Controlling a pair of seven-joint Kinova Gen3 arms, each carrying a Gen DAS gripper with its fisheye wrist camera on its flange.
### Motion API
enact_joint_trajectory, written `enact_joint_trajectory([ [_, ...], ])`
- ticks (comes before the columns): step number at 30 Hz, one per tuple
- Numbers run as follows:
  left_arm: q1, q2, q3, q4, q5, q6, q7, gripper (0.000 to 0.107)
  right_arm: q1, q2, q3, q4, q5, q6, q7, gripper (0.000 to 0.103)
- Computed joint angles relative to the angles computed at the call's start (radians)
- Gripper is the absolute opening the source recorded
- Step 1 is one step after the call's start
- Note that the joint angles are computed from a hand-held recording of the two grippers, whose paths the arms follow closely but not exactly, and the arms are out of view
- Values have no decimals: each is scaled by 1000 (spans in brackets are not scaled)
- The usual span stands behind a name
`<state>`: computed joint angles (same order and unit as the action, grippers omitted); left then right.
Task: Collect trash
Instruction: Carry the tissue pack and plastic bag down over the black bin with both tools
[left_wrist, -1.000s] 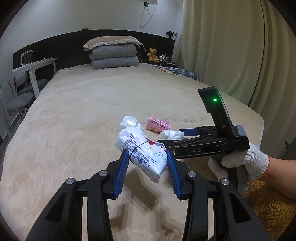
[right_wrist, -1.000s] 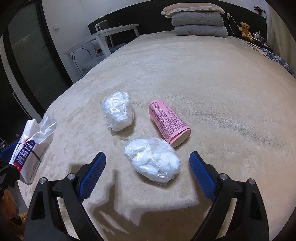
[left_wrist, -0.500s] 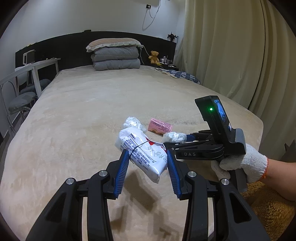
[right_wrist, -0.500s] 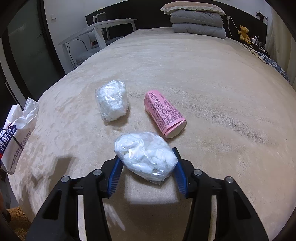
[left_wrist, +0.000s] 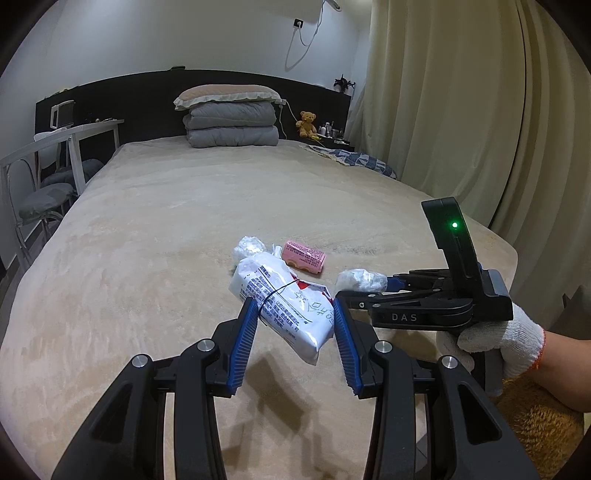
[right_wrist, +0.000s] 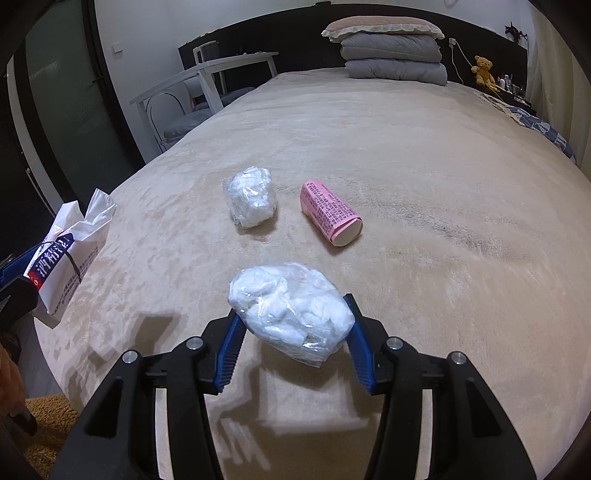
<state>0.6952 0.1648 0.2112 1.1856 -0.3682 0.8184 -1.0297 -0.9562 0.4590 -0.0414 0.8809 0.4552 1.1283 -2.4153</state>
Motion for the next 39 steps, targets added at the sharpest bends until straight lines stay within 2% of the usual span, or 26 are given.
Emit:
enact_joint_trajectory([
  [8, 44, -53, 23, 70, -90, -24, 123, 40, -35, -108, -20, 154, 74, -48, -103, 52],
  [18, 77, -111, 95, 175, -233, -49, 348, 40, -78, -227, -111, 321, 213, -82, -304, 52],
  [25, 114, -127, 146, 220, -319, -23, 476, 40, -101, -281, -183, 411, 285, -66, -425, 52],
  [39, 172, -156, 239, 295, -451, 44, 701, 40, -158, -311, -279, 501, 344, 2, -554, 52],
])
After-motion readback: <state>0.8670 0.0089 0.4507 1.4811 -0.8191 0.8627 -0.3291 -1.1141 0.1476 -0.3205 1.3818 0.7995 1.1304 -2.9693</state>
